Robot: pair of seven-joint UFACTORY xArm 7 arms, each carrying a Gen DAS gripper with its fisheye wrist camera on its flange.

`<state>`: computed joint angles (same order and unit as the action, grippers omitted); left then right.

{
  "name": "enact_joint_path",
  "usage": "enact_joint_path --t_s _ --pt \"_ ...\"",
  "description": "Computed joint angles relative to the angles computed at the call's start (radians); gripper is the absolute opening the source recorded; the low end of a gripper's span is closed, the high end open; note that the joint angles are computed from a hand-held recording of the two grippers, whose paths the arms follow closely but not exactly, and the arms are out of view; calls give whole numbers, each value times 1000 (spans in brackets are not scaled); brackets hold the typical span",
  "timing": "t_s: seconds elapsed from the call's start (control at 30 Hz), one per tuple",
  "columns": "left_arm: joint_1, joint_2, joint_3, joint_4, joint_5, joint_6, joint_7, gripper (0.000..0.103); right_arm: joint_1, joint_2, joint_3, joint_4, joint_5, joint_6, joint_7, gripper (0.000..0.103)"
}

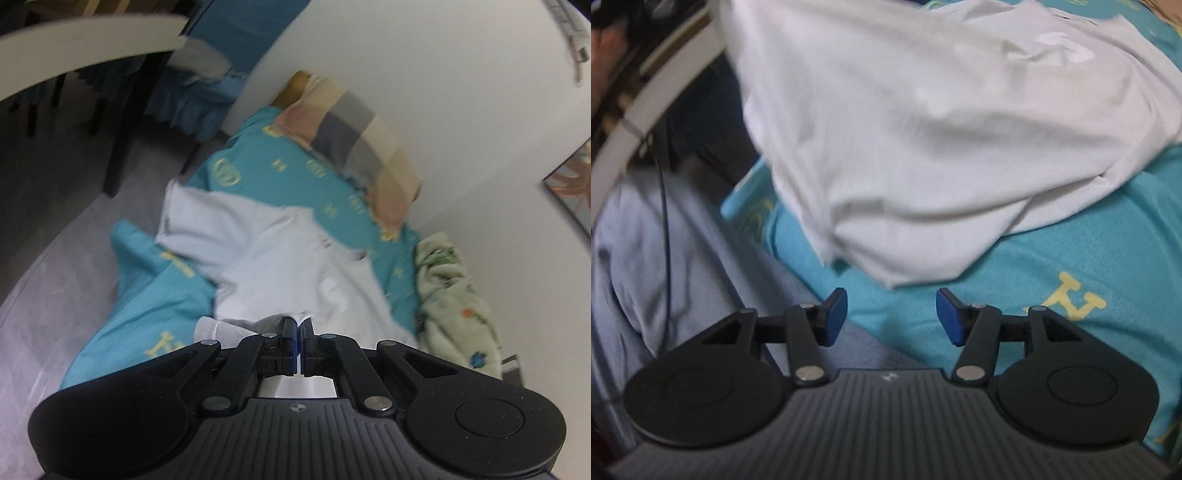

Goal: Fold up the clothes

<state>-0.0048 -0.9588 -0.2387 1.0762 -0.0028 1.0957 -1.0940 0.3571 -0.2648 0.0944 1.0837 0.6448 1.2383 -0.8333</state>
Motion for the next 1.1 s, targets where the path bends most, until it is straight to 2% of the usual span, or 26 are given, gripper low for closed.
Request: enact_joint_path --t_s 0.07,0.17,0.3,0.43,0.53,0.67,0.73,0.77,0.8,0.87,0.93,1.03,1.1 --pt "9 13 -6 20 6 -32 -7 1 11 -17 19 -16 -32 -12 -12 56" --pt "21 36 -7 47 11 -60 -19 1 31 -60 54 -77 -54 -116 27 56" --pt "37 51 3 66 17 -95 -42 1 74 -118 91 -179 -42 -343 121 56" --pt "54 55 22 81 30 -142 -46 1 144 -126 58 -220 70 -461 162 56" --pt "76 59 36 89 39 -182 -53 1 190 -132 82 -266 171 -613 272 56" --pt "110 62 59 94 50 -209 -65 1 211 -86 137 -292 143 -782 471 55" --pt "122 59 72 99 58 -197 -60 1 172 -70 174 -301 59 -798 615 55" --pt "127 58 80 101 62 -187 -53 1 188 -74 162 -306 30 -798 634 54" --pt "128 54 90 98 62 -181 -46 1 204 -79 148 -313 25 -799 623 55" --pt "130 45 108 92 62 -170 -31 1 266 -87 78 -291 34 -709 513 57" --pt "133 32 122 76 61 -166 -17 1 287 -95 58 -271 2 -632 424 55" --pt "135 2 145 32 52 -169 0 1 274 -87 99 -265 -115 -626 371 57" --pt "138 -16 155 12 48 -157 12 1 266 -88 145 -280 -212 -674 370 54"
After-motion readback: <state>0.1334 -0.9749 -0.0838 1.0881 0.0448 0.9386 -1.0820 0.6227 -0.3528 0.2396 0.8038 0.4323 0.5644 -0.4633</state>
